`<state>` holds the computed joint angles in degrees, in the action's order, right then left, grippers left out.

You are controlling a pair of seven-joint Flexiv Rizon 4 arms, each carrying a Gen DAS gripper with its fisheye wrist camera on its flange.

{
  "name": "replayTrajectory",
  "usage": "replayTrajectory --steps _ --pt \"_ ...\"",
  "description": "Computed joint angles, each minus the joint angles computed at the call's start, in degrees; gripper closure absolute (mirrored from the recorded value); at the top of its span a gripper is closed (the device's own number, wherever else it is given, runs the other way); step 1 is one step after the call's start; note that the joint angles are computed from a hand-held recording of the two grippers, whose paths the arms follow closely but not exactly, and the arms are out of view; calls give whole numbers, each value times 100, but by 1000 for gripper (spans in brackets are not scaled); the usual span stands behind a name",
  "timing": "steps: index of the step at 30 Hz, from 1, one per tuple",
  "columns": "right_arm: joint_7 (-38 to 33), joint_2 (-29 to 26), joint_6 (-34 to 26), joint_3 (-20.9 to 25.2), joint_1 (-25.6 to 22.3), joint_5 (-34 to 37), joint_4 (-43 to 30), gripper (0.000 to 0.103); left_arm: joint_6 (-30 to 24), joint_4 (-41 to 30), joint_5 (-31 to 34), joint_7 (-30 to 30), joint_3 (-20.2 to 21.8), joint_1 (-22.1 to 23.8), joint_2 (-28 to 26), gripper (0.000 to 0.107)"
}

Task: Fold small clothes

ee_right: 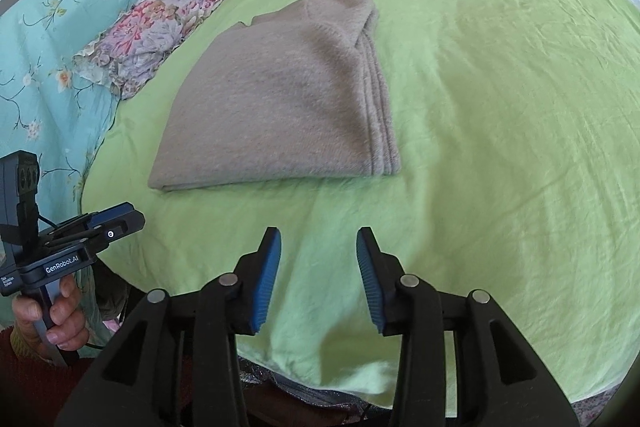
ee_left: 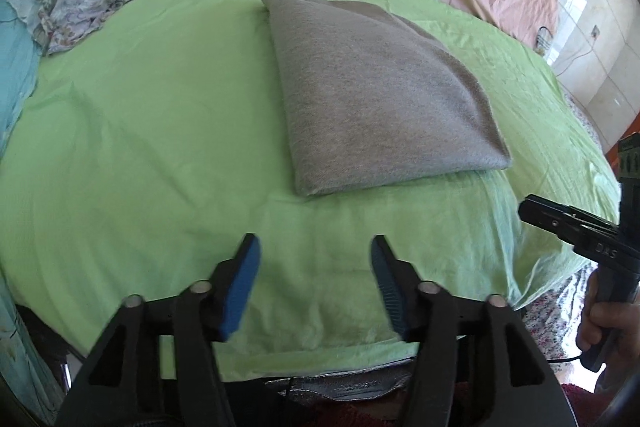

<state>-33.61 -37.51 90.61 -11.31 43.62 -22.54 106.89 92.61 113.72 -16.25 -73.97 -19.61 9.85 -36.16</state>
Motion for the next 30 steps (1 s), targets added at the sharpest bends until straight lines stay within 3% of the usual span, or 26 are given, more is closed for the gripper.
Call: replayTrajectory --steps 1,4,13,17,23,30 --pt "9 2 0 -43 46 -11 5 44 46 10 5 -58 137 -113 29 39" --pt "60 -2 37 -247 227 -51 25 34 117 21 39 -144 302 -219 62 31" --pt "198 -40 220 -923 863 40 214 29 115 23 198 -330 788 -600 119 28" --pt "140 -54 129 -758 746 84 131 28 23 -177 314 -389 1386 -1098 92 27" --pt "214 28 95 -1049 1014 6 146 22 113 -177 315 -353 1186 -920 135 26" --pt "199 32 -74 -945 823 -287 -148 19 -216 -529 324 -602 1815 -1451 125 23"
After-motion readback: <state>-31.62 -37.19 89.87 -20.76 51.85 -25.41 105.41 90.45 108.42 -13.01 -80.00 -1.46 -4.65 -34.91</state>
